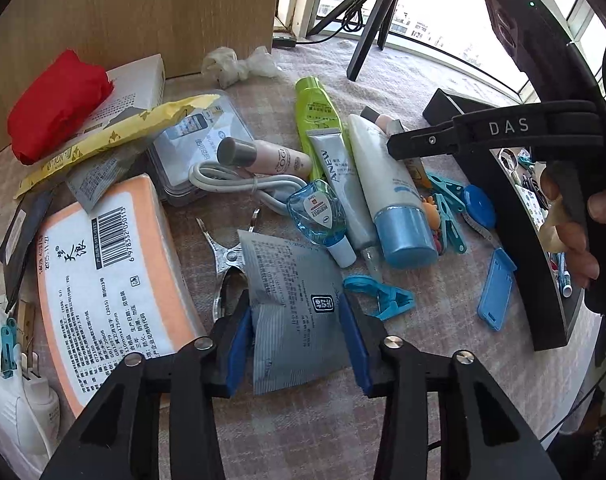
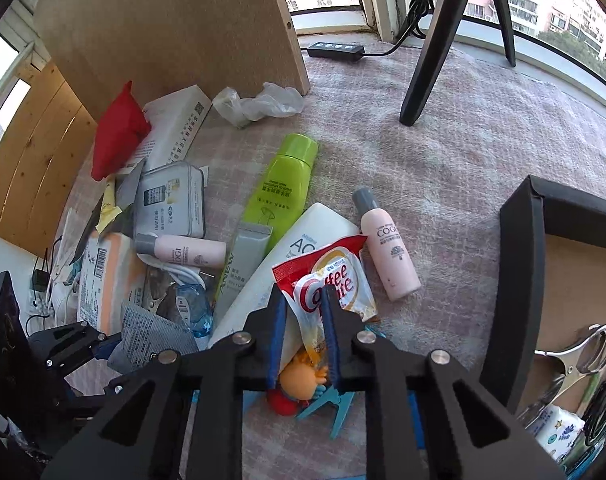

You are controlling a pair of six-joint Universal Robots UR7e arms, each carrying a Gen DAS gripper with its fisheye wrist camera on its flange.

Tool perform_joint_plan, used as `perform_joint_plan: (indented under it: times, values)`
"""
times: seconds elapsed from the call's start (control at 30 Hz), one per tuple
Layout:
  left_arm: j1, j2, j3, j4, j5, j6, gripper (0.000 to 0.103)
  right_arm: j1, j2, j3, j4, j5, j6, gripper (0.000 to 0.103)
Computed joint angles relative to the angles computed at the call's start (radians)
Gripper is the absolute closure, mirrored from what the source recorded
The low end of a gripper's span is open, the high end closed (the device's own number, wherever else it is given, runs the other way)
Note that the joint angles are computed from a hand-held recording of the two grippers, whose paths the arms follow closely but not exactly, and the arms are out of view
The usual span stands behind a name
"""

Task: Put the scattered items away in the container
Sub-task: 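Grasp the grey packet with the left tool while the right tool grasps the Coffee-mate packet, then carry grey packet and Coffee-mate packet into the tray and open both tools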

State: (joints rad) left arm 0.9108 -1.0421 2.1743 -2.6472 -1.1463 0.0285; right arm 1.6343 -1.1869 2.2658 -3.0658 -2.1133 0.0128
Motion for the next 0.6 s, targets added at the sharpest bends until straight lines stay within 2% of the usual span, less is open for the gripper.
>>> perform_joint_plan:
  times: [0.07,0.23,0.6]
  values:
    - [0.009,-0.006,0.000,-0.003,-0.035,-0.004,0.085,0.000,-0.008,0.008,-0.010,-0.002,0.000,0.093]
    - [0.000,-0.015,0.011,-0.018,-0.053,-0.018,0.095,-0.007,-0.045,0.032,-0.036,0.020,0.000,0.097]
    - [-0.025,-0.060,0.022,-0.037,-0.072,-0.037,0.096,-0.015,-0.150,0.098,-0.062,0.072,0.005,0.099]
